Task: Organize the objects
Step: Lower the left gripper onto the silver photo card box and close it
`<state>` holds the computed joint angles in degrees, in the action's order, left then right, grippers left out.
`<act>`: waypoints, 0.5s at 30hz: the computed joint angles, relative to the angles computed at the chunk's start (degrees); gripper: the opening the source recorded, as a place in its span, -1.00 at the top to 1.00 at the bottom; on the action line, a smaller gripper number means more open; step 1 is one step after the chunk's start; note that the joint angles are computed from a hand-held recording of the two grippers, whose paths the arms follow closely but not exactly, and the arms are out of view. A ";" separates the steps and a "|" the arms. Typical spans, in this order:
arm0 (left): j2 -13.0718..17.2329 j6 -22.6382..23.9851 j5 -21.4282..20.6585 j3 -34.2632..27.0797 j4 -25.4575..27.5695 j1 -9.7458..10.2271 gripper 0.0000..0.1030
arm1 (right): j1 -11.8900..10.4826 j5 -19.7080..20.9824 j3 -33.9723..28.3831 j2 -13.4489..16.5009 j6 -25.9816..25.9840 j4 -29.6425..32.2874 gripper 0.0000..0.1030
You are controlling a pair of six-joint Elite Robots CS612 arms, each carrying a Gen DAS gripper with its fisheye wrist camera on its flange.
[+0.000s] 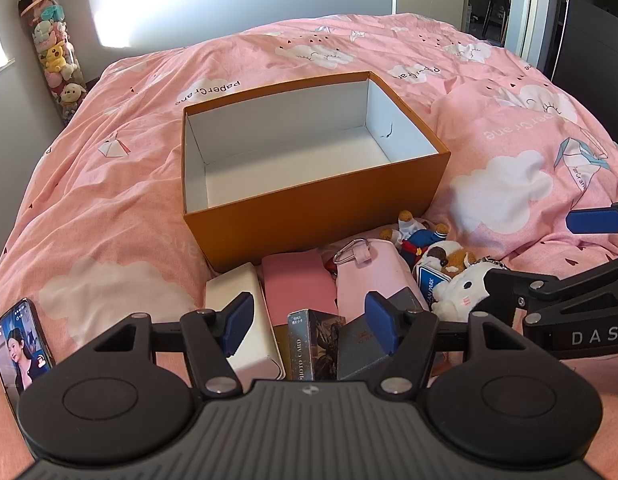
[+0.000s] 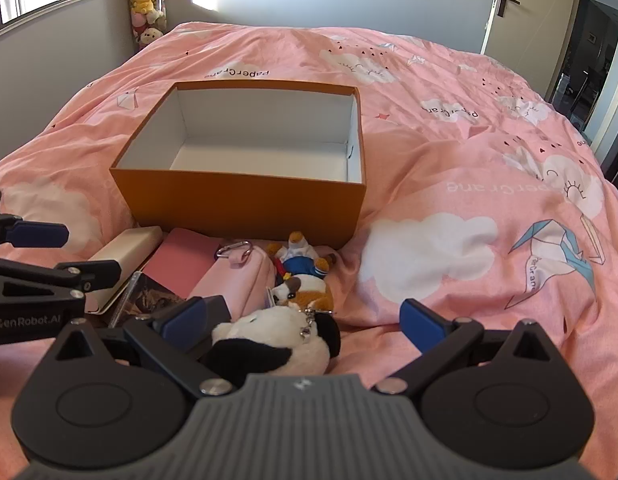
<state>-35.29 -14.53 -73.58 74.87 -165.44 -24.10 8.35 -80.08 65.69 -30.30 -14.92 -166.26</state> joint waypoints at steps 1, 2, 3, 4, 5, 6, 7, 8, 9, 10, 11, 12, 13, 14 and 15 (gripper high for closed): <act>0.00 0.00 0.00 0.01 -0.03 0.01 -0.44 | 0.00 0.00 0.00 0.00 0.00 0.00 -0.98; 0.01 -0.03 0.02 -0.01 0.02 0.00 -0.44 | 0.01 0.00 0.00 0.00 0.04 0.00 -0.98; 0.01 -0.03 0.02 -0.01 0.02 0.00 -0.44 | 0.01 -0.02 0.01 0.00 0.05 0.00 -0.98; 0.01 -0.03 0.02 -0.01 0.02 0.00 -0.44 | 0.03 -0.03 0.09 -0.04 0.03 -0.04 -0.98; 0.01 -0.01 0.00 0.00 -0.01 0.00 -0.44 | 0.03 -0.03 0.09 -0.04 0.03 -0.04 -0.98; 0.01 -0.01 0.00 0.00 -0.01 0.00 -0.44 | 0.03 -0.03 0.09 -0.04 0.03 -0.04 -0.98; 0.01 -0.01 0.00 0.00 -0.01 0.00 -0.44 | 0.03 0.01 0.14 -0.07 0.02 0.04 -0.98; 0.00 -0.01 -0.01 0.02 -0.03 0.00 -0.44 | 0.04 0.03 0.16 -0.08 0.01 0.10 -0.98; 0.00 -0.01 -0.01 0.02 -0.03 0.00 -0.44 | 0.03 0.08 0.18 -0.09 0.00 0.14 -0.98; 0.01 -0.05 0.01 0.02 -0.05 -0.01 -0.44 | 0.01 0.13 0.16 -0.09 -0.02 0.20 -0.98; 0.01 -0.05 0.01 0.02 -0.05 -0.01 -0.44 | 0.01 0.13 0.16 -0.09 -0.02 0.20 -0.98; 0.01 -0.05 0.01 0.02 -0.05 -0.01 -0.44 | 0.01 0.13 0.16 -0.09 -0.02 0.20 -0.98; 0.01 -0.05 0.01 0.02 -0.05 -0.01 -0.44 | 0.01 0.14 0.16 -0.10 0.00 0.26 -0.98; -0.02 -0.02 -0.06 0.06 -0.13 -0.01 -0.44 | -0.02 0.21 0.15 -0.10 0.03 0.37 -0.98; -0.03 -0.05 -0.17 0.06 -0.17 0.01 -0.44 | -0.05 0.27 0.14 -0.11 0.06 0.48 -0.98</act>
